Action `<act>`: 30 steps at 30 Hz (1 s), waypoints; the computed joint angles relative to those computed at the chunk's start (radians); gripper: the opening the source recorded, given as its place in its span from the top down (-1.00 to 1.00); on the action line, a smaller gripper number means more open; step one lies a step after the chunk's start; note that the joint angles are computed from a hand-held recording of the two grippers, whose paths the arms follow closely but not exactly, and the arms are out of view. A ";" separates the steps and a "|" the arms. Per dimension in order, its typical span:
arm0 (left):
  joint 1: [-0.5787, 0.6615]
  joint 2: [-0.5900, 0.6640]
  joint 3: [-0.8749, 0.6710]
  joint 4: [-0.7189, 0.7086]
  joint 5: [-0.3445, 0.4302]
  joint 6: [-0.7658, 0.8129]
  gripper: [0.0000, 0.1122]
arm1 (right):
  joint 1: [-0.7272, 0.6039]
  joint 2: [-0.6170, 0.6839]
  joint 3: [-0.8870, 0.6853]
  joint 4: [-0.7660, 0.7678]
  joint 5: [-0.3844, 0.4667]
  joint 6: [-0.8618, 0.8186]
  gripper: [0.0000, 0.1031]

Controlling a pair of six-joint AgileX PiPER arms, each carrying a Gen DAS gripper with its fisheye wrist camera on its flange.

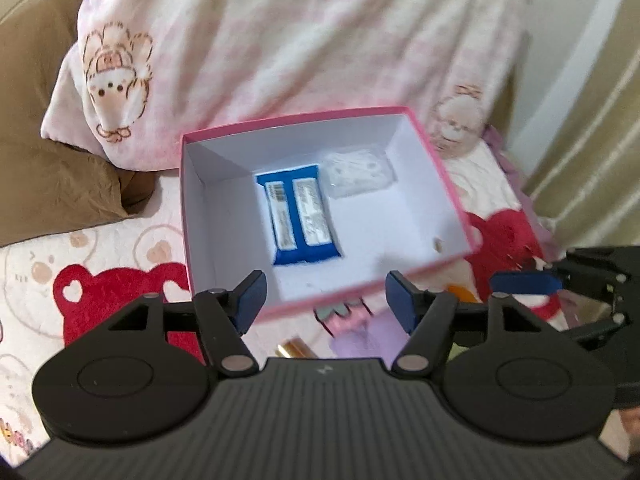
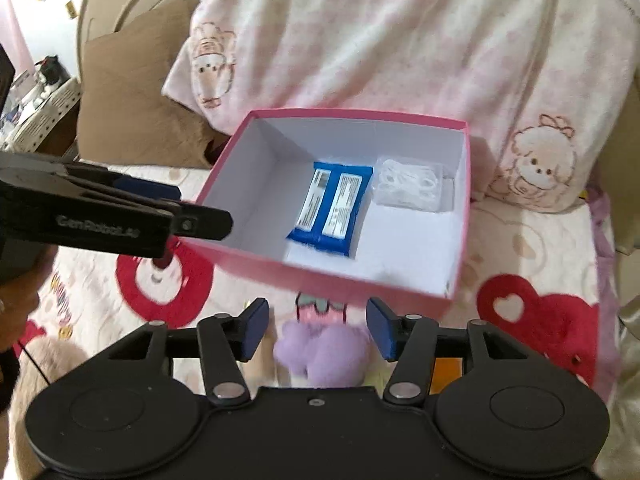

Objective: Organize objects
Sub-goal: 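Withdraw the left gripper and move it to the green yarn ball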

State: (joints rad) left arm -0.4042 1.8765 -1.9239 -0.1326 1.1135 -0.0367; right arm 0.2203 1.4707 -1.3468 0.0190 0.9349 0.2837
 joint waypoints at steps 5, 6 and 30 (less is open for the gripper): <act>-0.041 -0.114 0.067 -0.009 0.048 -0.008 -0.32 | 0.013 -0.135 0.055 0.017 0.090 -0.026 -0.29; -0.049 -0.135 0.085 -0.011 0.052 -0.010 -0.33 | 0.016 -0.159 0.069 0.020 0.101 -0.030 -0.30; -0.202 -0.287 0.611 -0.160 -0.274 -0.130 -0.59 | -0.138 -0.416 0.514 0.217 0.004 -0.368 -0.68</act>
